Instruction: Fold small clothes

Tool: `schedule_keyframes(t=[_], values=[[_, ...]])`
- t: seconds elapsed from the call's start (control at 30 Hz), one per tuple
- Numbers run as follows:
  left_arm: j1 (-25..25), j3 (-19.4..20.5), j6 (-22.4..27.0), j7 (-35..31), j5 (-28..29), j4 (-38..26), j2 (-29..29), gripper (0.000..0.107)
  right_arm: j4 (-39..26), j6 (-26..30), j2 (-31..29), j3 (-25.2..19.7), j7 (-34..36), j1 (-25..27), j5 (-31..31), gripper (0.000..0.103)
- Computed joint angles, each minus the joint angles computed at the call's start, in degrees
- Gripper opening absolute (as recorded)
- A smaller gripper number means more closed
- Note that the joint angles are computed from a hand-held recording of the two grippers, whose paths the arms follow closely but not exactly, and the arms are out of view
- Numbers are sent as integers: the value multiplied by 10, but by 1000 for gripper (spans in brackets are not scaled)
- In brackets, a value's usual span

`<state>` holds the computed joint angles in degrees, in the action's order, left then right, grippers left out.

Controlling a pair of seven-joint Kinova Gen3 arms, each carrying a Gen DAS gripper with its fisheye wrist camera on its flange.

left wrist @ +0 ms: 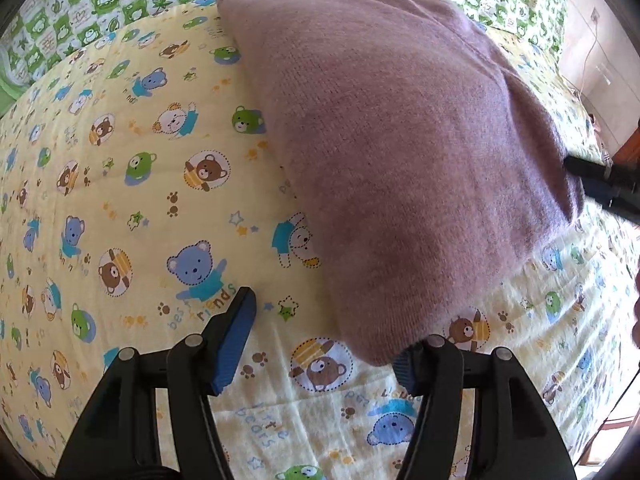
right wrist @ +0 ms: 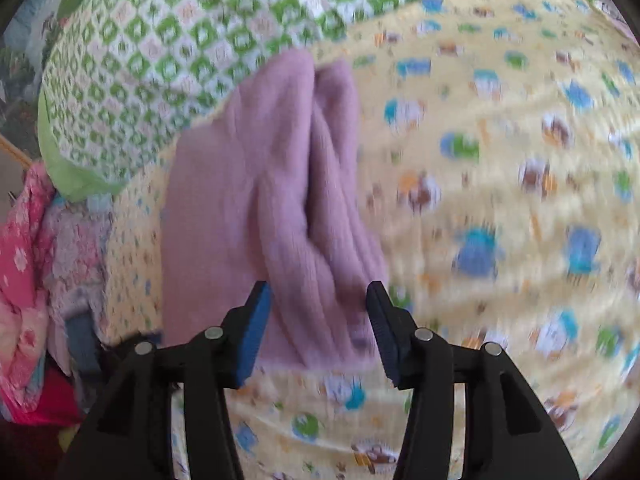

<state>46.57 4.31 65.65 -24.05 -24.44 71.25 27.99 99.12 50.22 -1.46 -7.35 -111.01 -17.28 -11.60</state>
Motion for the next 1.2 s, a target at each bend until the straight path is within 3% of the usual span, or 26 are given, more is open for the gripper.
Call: schedule_keyframes(t=[0.03,0.23,0.4,0.5,0.57,0.63,0.87,0.97,1.03,1.13,1.2], values=[[-4,0,-3,-1,3,8,-6,58,-4,11,7,-3,-9,-1,8,9],[-9,9,-8,0,9,25,-26,53,7,-6,-31,-8,-68,3,60,7],[-10,11,7,-6,14,17,-14,53,13,5,8,-3,-61,4,70,8],[-10,13,9,-11,17,19,-19,53,15,-7,-5,2,-50,6,52,15],[-19,16,-5,-10,30,38,-37,51,8,0,-15,1,-56,6,51,41],[-27,23,-17,-11,43,57,-58,51,12,-6,-30,-1,-62,6,53,51],[-39,49,-34,-10,47,106,-132,53,21,-52,-45,21,-23,23,-13,61],[-58,53,-50,-5,51,114,-151,56,-5,-61,-17,11,-27,28,-2,61],[-88,52,-70,-17,74,109,-155,65,-26,-67,8,15,-13,22,-8,63],[-118,49,-78,-32,98,75,-134,66,-73,-51,56,15,13,26,-20,71],[-132,44,-84,-41,110,64,-127,66,-95,-41,81,10,18,26,-8,71]])
